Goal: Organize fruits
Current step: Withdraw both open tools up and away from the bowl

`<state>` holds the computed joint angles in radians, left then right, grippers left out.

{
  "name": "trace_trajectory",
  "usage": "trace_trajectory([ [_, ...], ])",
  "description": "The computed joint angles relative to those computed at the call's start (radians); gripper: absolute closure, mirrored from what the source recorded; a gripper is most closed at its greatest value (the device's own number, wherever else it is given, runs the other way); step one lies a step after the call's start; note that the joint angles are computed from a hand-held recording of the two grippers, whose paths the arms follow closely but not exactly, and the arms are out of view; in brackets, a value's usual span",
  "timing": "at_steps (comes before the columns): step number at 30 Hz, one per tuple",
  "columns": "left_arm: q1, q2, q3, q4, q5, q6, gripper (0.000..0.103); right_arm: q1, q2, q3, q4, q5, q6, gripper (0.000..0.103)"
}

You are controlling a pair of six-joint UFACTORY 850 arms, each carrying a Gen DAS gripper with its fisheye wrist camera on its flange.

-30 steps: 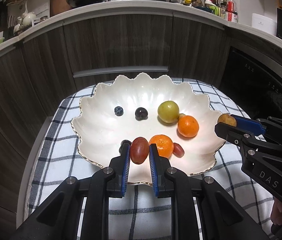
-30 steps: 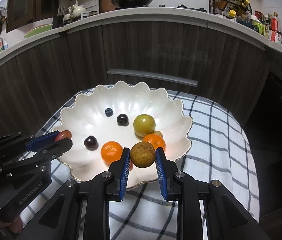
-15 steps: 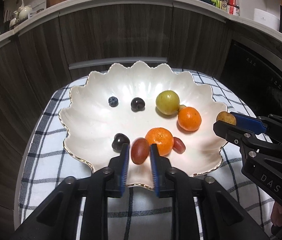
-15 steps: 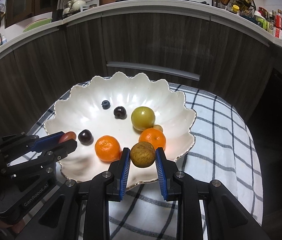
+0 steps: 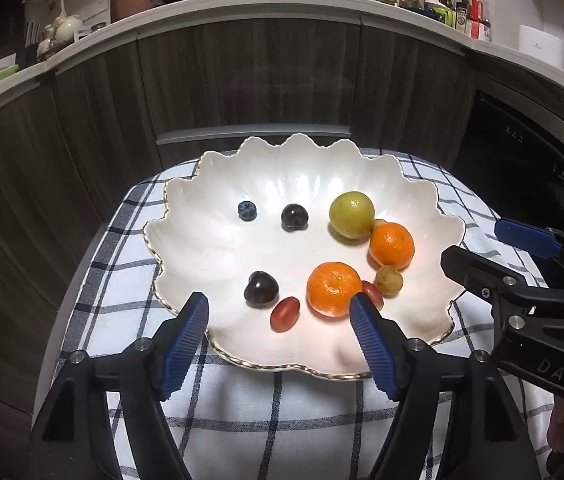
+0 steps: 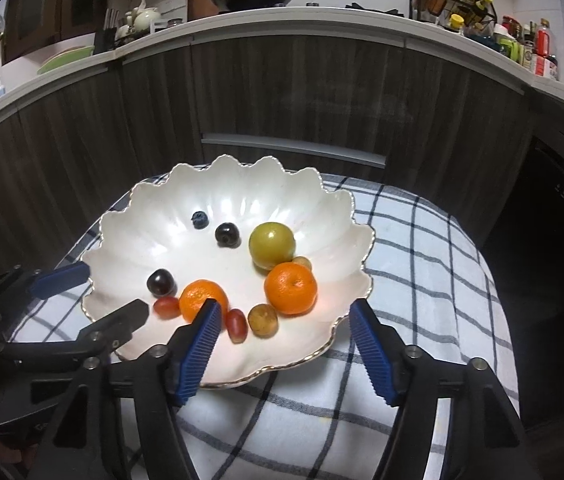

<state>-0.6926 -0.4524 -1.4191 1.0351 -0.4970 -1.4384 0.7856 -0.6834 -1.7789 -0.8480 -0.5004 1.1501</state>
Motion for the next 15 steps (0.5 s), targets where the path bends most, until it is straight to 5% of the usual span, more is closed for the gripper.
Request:
trace_trajectory([
  [15, -0.020, 0.046, 0.033, 0.080, -0.054, -0.096, 0.017, 0.014, 0.039, 0.035, -0.073, -0.011, 0.081, 0.032],
])
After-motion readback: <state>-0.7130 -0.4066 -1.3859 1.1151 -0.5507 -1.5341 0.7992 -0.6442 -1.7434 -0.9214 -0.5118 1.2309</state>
